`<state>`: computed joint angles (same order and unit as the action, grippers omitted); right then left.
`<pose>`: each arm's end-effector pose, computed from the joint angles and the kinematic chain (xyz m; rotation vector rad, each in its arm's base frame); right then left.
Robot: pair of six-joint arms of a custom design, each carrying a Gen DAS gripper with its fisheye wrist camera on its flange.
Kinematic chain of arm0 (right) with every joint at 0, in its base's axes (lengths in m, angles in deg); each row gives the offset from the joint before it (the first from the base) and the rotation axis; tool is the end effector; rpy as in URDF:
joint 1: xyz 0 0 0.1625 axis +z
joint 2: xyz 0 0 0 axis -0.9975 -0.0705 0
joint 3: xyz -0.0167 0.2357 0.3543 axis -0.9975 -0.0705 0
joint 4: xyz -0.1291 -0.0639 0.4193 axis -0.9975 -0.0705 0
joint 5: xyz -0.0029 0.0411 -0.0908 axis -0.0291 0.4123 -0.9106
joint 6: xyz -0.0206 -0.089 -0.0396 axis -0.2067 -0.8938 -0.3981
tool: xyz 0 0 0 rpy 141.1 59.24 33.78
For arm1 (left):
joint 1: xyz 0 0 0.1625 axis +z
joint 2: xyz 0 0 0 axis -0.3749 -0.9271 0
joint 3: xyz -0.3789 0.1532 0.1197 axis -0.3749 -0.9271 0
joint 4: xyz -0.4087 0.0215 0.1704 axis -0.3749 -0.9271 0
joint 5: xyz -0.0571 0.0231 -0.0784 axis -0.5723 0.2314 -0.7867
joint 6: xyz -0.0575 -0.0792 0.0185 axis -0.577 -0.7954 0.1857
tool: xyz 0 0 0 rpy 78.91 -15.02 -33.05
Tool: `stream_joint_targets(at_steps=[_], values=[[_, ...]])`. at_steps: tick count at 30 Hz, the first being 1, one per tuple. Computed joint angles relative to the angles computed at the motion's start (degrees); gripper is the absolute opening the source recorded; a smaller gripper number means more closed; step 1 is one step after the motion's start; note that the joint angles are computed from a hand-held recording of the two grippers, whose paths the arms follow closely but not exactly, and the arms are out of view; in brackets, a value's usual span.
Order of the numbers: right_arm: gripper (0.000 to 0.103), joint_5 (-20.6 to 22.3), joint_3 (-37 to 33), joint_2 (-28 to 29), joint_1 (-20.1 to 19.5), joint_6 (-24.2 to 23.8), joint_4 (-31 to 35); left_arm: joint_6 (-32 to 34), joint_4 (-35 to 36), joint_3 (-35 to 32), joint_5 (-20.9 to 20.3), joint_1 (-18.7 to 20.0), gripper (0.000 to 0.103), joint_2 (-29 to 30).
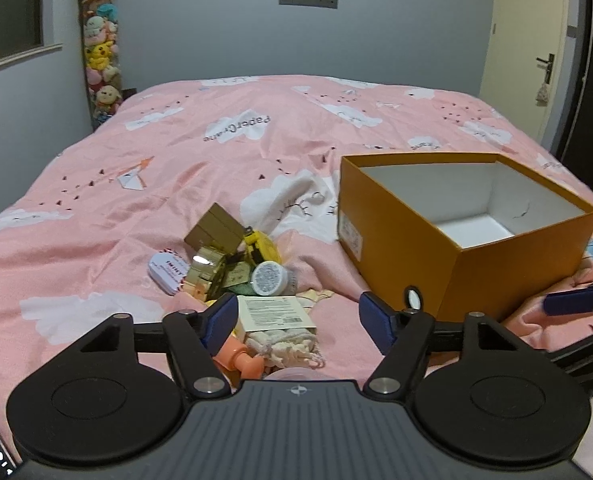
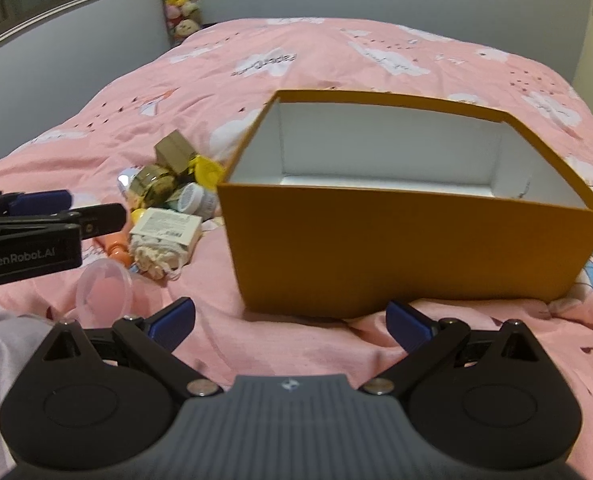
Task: Organize rigid objects
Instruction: 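Lower the right tool onto the white pouch while the left tool lowers onto the pink bottle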
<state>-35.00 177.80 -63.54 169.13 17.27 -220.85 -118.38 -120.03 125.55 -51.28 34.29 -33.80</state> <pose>0.0604 -0.3393 0.4039 0.6613 -2.3738 0.6416 -0.4434 -0.3176 0.0068 0.4797 2.2393 -1.0095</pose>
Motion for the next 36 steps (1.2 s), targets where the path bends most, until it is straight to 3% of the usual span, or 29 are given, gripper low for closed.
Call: stream_joint_targets(at_steps=[4, 11, 15, 20, 25, 32, 34, 36], values=[[0.084, -1.26, -1.47, 1.96, 1.74, -1.74, 2.29, 2.60, -4.63, 1.32, -1.71, 0.54, 0.076, -1.08], [0.064, -0.88, -3.57, 5.40, 5.19, -8.34, 5.50, 2.19, -3.73, 1.92, -2.78, 1.62, 0.065, -3.05], [0.044, 0.75, -5.77, 7.90, 6.73, -10.23, 10.48, -1.13, 0.08, 2.39, -2.43, 2.35, 0.064, -4.81], [0.044, 0.75, -6.18, 11.86, 9.86, -13.26, 9.34, -5.35, 3.93, 3.28, -2.73, 3.67, 0.064, -7.00], [0.044, -0.89, -7.43, 17.57, 11.56, -12.57, 7.99, -9.82, 6.74, 4.17, -4.03, 5.52, 0.064, -8.93], [0.048, -3.74, -9.46, 24.79, 11.95, -11.40, 7.40, -12.78, 3.24, 6.25, -8.66, 8.66, 0.065, -11.22], [0.055, -4.27, -10.15, 26.60, 11.75, -10.34, 7.45, -13.77, 3.37, 6.30, -9.60, 9.45, 0.069, -11.34], [0.056, -4.72, -10.49, 27.76, 11.61, -9.50, 7.27, -14.09, 2.16, 6.68, -10.24, 10.04, 0.072, -11.47]])
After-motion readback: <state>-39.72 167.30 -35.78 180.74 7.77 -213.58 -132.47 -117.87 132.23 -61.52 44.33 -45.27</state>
